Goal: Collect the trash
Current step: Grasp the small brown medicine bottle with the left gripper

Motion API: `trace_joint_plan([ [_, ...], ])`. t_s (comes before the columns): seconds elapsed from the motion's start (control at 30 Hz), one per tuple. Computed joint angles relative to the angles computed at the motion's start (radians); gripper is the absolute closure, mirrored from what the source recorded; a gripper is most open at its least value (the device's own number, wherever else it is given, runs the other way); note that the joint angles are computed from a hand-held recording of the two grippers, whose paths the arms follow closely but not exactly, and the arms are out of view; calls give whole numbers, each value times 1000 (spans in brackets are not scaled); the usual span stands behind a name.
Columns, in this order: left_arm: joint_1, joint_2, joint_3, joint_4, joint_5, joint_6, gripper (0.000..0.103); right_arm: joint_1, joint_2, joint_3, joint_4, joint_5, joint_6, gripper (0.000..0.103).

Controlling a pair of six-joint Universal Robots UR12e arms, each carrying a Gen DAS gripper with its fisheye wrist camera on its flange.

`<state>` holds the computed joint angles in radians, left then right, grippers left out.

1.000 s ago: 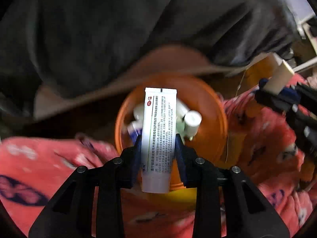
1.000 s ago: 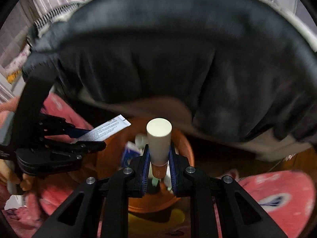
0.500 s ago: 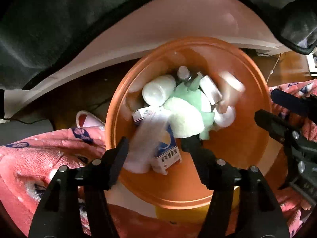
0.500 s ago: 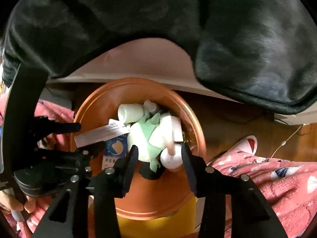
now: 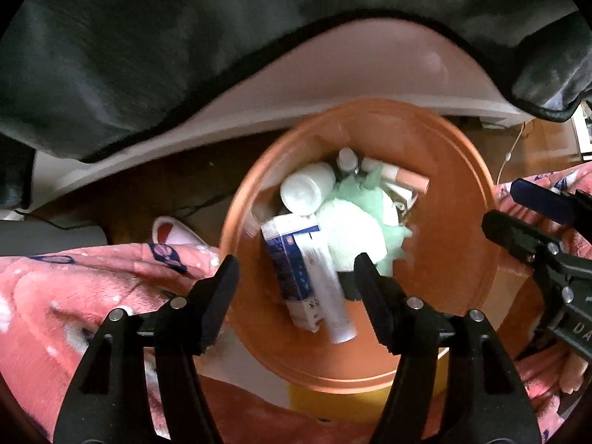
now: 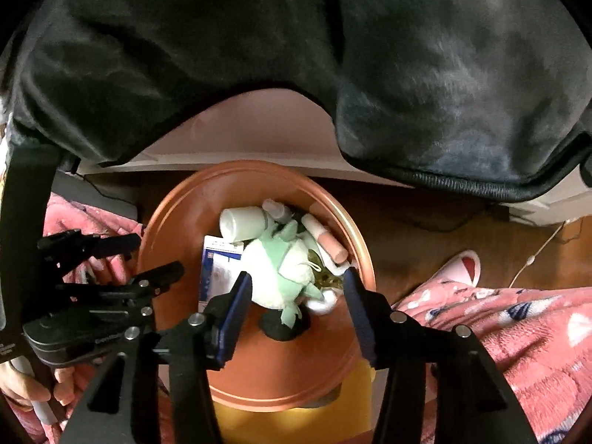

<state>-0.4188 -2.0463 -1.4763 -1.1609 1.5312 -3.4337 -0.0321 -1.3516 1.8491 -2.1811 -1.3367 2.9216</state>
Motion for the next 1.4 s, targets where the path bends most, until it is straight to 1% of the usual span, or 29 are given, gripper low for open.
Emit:
trace_joint_plan([
  [0.03,-4,10,-10,28,18,0,40,2,-7,6,-19,-5,-5,52],
  [0.07,-6,18,-17,52,27,1,40,5,-17,15,-49,-10,-12,49],
  [0.1,-9,30,-27,84,43,1,40,7,-25,21,-73,-13,-15,45],
  [0.17,-18,57,-51,153,90,0,40,9,-51,42,-146,-21,-24,40],
  [0.2,-21,68,-60,178,108,0,40,9,-66,55,-188,-19,-32,38],
  [0.3,-30,112,-100,292,167,3,38,2,-98,80,-265,-6,-43,34],
  [0.33,-33,127,-114,336,192,2,35,-3,-111,88,-295,6,-44,34],
  [0.4,-41,152,-135,418,241,11,35,-15,-135,101,-341,39,-37,34],
  [0.5,-49,181,-152,516,304,22,35,-37,-165,107,-385,93,-15,33],
  [0.53,-48,192,-156,555,321,23,33,-41,-173,109,-400,109,-6,33],
  [0.63,-36,206,-151,637,340,20,24,-58,-199,116,-465,152,12,29],
  [0.7,-24,205,-138,667,346,32,18,-65,-213,118,-501,173,20,28],
  [0.73,-19,199,-123,680,364,40,16,-68,-218,116,-511,185,23,27],
  [0.8,-7,187,-98,688,377,58,15,-76,-226,115,-526,212,30,24],
  [0.87,11,162,-51,683,380,76,15,-80,-231,112,-535,231,30,24],
  [0.9,22,158,-33,675,366,86,15,-81,-229,109,-537,234,27,24],
  [0.93,37,140,-1,675,338,98,15,-80,-228,106,-538,234,22,24],
  [1.0,56,109,50,672,310,117,15,-75,-222,97,-536,228,15,24],
  [1.07,76,55,138,623,278,148,15,-71,-215,92,-533,228,18,24],
  [1.13,96,-10,245,560,259,172,15,-76,-210,86,-522,250,30,24],
  [1.2,103,-57,320,512,269,178,15,-81,-203,82,-511,274,39,24],
  [1.23,108,-100,391,466,286,183,15,-82,-198,75,-503,279,42,24],
  [1.27,112,-118,422,445,286,189,15,-81,-193,70,-495,279,39,23],
  [1.33,116,-174,516,388,299,208,15,-78,-183,56,-476,271,35,23],
  [1.4,121,-227,604,330,293,218,15,-77,-169,42,-456,264,33,23],
])
